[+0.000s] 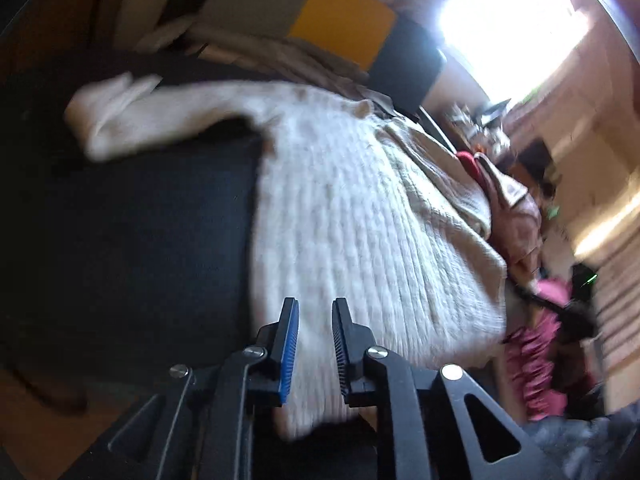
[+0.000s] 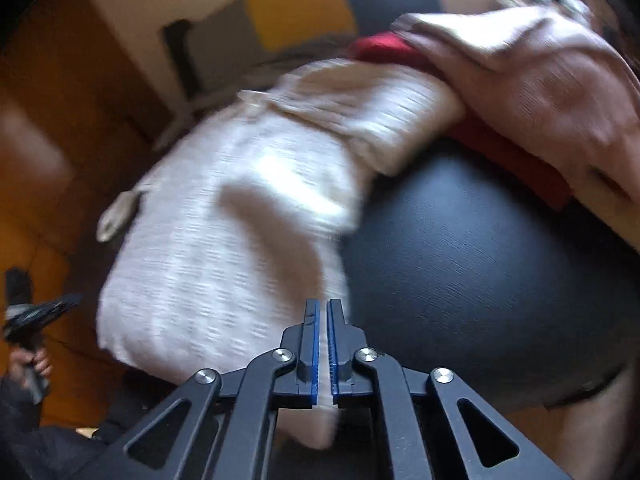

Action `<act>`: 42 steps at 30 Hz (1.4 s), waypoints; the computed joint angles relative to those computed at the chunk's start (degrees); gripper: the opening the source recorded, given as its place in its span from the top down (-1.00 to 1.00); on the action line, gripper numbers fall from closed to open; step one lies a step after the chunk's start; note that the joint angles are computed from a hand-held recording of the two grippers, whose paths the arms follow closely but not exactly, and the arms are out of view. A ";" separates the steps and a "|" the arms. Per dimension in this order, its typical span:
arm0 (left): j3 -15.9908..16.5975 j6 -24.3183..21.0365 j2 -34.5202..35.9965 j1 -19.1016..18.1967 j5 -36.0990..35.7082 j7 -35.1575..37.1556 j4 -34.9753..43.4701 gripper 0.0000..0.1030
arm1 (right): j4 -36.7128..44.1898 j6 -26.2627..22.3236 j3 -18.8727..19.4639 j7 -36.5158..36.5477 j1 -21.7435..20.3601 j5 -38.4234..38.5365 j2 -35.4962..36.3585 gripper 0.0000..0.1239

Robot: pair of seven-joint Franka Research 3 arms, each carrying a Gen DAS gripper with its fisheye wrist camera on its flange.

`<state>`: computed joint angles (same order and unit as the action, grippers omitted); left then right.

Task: Fold clothes

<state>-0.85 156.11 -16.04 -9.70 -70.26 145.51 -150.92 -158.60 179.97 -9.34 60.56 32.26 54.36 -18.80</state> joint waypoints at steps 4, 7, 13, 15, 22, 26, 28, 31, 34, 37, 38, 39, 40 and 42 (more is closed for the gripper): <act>-3.46 5.66 9.75 -2.13 -1.59 5.01 11.09 0.65 | 8.54 0.53 -6.20 -11.01 10.05 8.82 6.03 0.91; -6.46 9.44 17.41 -1.22 1.36 3.16 19.97 0.64 | 14.42 -1.08 -6.25 -16.50 11.47 15.16 10.58 0.91; -5.18 14.36 34.21 -2.28 22.33 -15.72 39.26 0.63 | 23.28 -2.28 -2.89 -12.12 6.44 10.34 19.87 0.75; -1.50 13.34 40.05 -4.61 29.90 -24.33 46.02 0.63 | 26.26 -1.93 -2.17 -10.54 4.44 10.24 22.63 0.59; 13.34 6.54 53.49 -13.31 50.40 -46.22 59.98 0.63 | 39.92 -9.47 -8.27 11.91 2.82 -11.21 36.71 0.47; 8.71 9.95 52.46 -7.90 50.59 -44.85 55.77 0.57 | 46.62 -11.77 -7.57 17.94 0.86 -16.71 43.35 0.37; 7.13 11.58 50.98 -5.79 51.17 -44.55 52.99 0.57 | 48.00 -10.94 -5.16 18.05 -0.78 -17.46 44.28 0.17; 6.66 14.24 49.44 -3.85 52.97 -45.76 49.50 0.57 | 49.47 -9.70 -3.72 19.34 -0.74 -21.35 45.75 0.01; 6.49 14.69 48.35 -2.22 54.77 -47.75 47.68 0.57 | 50.69 -8.89 -2.48 20.69 -0.54 -25.07 46.84 -0.06; 9.75 14.93 47.18 -4.09 59.13 -51.32 45.62 0.57 | 52.16 -8.13 -0.93 21.79 -1.43 -27.79 48.05 -0.16; 10.99 15.49 46.92 -4.95 61.20 -52.70 44.89 0.56 | 52.92 -8.46 -0.48 22.18 -1.89 -28.67 48.47 -0.18; 10.22 14.96 46.74 -4.10 61.21 -52.86 44.99 0.57 | 53.70 -8.80 -0.02 22.57 -2.35 -29.56 48.89 -0.18; 9.90 14.31 46.61 -3.73 60.46 -52.57 45.17 0.57 | 54.16 -9.26 0.78 22.62 -3.11 -30.26 48.98 -0.18; 13.97 11.28 45.96 -7.07 64.97 -59.51 45.84 0.57 | 54.26 -10.42 3.70 21.49 -5.81 -30.84 48.24 -0.17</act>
